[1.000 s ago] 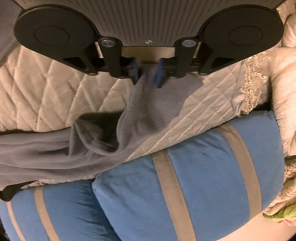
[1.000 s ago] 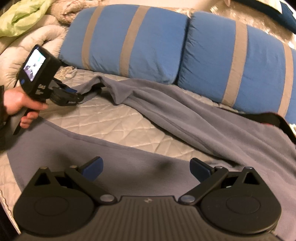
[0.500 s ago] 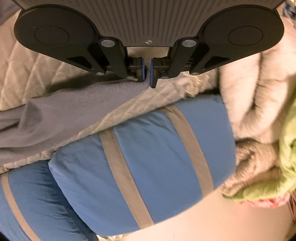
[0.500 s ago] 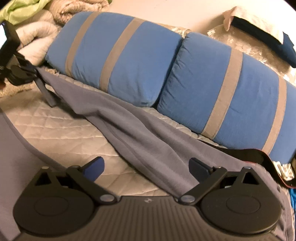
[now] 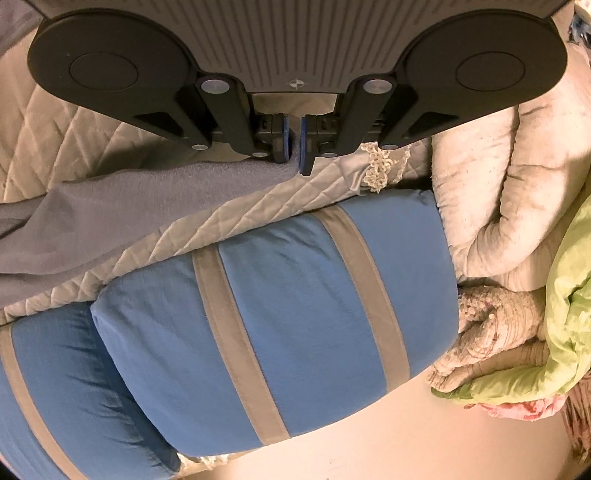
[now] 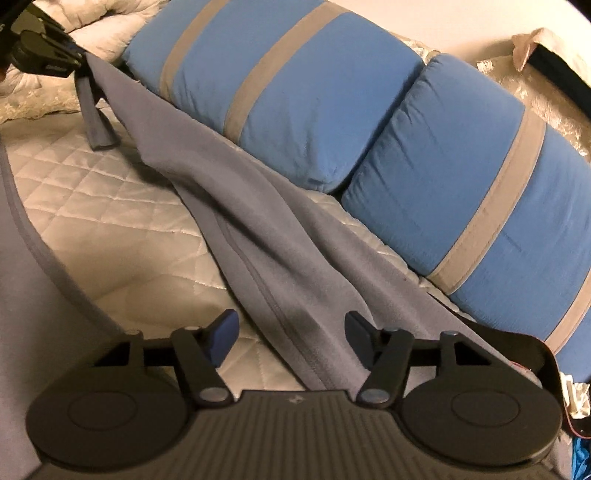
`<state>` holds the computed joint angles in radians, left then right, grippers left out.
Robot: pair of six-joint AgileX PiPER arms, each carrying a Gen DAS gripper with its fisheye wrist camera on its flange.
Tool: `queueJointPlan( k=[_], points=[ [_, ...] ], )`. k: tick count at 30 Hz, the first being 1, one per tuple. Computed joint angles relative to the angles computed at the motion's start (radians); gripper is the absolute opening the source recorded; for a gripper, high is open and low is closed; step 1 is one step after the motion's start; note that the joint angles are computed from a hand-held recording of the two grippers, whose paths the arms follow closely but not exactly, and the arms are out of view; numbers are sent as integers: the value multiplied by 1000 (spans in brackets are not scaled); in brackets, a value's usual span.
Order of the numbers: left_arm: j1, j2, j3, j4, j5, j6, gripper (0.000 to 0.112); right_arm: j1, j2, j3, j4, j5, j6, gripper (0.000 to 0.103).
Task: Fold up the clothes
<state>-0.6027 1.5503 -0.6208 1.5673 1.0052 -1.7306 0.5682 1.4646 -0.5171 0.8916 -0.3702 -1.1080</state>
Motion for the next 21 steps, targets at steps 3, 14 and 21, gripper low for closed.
queueJointPlan(
  k=[3,14,21],
  points=[
    [3,9,0,6,0,-11,5,-29,5,-17,-36,39,48,71],
    [29,24,13,27,-26,-37,6,-36,61,-76,60,36,-31,62],
    [39,18,18,37,-40,-47,6,-34,103,-101,99,27,-92,39]
  ],
)
